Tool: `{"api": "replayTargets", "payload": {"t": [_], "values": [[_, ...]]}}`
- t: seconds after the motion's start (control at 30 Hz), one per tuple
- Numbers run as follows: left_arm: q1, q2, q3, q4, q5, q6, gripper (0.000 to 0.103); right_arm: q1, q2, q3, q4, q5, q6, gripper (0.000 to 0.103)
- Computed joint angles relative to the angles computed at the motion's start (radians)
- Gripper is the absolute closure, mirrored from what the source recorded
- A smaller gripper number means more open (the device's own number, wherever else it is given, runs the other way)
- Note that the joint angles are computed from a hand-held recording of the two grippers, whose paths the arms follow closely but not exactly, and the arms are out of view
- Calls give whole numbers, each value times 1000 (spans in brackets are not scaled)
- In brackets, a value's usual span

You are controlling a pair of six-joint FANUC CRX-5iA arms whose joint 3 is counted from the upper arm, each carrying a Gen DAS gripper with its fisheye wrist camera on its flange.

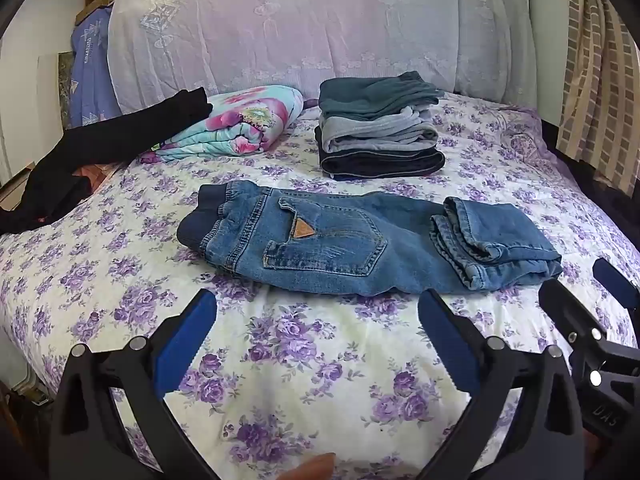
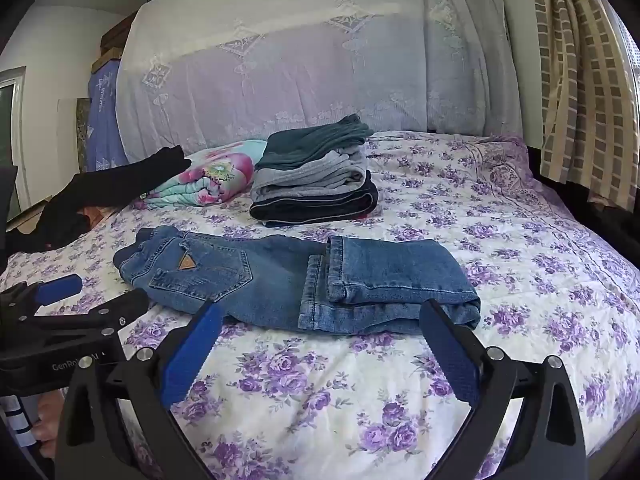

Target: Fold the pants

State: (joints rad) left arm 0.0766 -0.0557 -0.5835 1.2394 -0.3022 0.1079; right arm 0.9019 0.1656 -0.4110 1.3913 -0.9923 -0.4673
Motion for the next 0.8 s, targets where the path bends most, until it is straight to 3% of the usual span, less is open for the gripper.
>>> {"api": "replayTargets", "payload": {"t": [0.8], "values": [[30, 14, 9, -49, -42, 63, 4, 17, 14, 21, -30, -19, 40, 3]]}}
